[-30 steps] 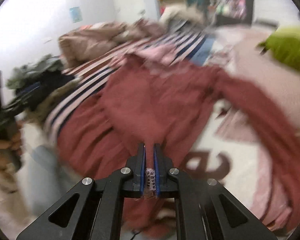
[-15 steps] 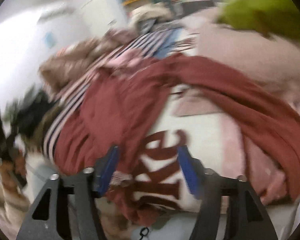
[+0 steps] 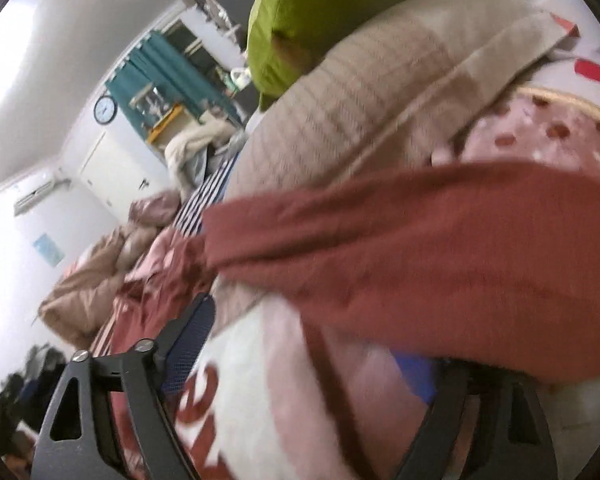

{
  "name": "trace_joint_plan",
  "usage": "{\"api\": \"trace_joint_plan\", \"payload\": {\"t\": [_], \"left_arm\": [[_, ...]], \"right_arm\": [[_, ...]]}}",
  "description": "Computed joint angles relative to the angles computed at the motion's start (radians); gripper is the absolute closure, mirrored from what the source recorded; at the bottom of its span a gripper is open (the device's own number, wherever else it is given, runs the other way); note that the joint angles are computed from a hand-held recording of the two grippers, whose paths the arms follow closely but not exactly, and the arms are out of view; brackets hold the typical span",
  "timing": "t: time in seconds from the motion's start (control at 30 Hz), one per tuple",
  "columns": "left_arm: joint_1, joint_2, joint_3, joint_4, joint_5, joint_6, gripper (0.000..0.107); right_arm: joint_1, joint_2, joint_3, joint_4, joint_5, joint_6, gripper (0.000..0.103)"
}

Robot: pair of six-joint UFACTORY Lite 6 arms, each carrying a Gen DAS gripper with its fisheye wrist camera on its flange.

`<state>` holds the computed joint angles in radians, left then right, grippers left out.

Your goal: Fold small clothes

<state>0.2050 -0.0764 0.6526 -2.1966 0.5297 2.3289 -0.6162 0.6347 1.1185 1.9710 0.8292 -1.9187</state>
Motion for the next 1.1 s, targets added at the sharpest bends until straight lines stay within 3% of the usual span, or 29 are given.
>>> {"api": "trace_joint_plan", "payload": {"t": [0.07,0.13,0.2,0.23,0.27,0.33,0.6,0.77,0.93,1.03,1.1], "left_arm": [[-0.038,0.008,0.012,-0.059,-0.029,0.037,0.005],[-0.072,0.017,0.024,-0.122,-0.051,0.082,0.005],[-0.103,0.027,0.038,-0.18,-0.068,0.128,0.005],[-0.115,0.032,0.045,-0.208,-0.075,0.151,0.005],[-0.125,0.04,0.055,-0.228,-0.081,0.167,0.005],[-0.148,0.057,0.078,-0.262,-0.089,0.192,0.005],[-0.129,0.049,0.101,-0.211,-0.043,0.124,0.005],[-0.059,-0.015,0.03,-0.153,-0.008,0.121,0.005],[0.115,-0.065,-0.045,0.065,0.112,-0.006,0.005],[0.199,-0.075,-0.068,0.128,0.152,-0.007,0.005],[0.264,-0.081,-0.081,0.176,0.186,-0.021,0.005]], "right_arm": [[0.029,-0.008,-0.004,0.093,-0.013,-0.079,0.009],[0.054,-0.011,-0.021,0.254,-0.026,-0.204,0.017],[0.052,-0.021,-0.054,0.364,-0.017,-0.293,0.047],[0.053,-0.02,-0.05,0.392,-0.029,-0.306,0.056],[0.052,-0.012,-0.034,0.408,-0.035,-0.307,0.074],[0.026,-0.014,-0.028,0.39,0.001,-0.297,0.1],[0.014,-0.244,-0.091,0.304,0.083,-0.337,0.101],[0.106,-0.398,-0.122,0.216,0.084,-0.322,0.101],[0.316,-0.533,-0.168,0.143,-0.03,-0.393,0.1],[0.517,-0.498,-0.106,0.075,-0.189,-0.386,0.1],[0.644,-0.403,-0.038,-0.045,-0.272,-0.28,0.1]]}}
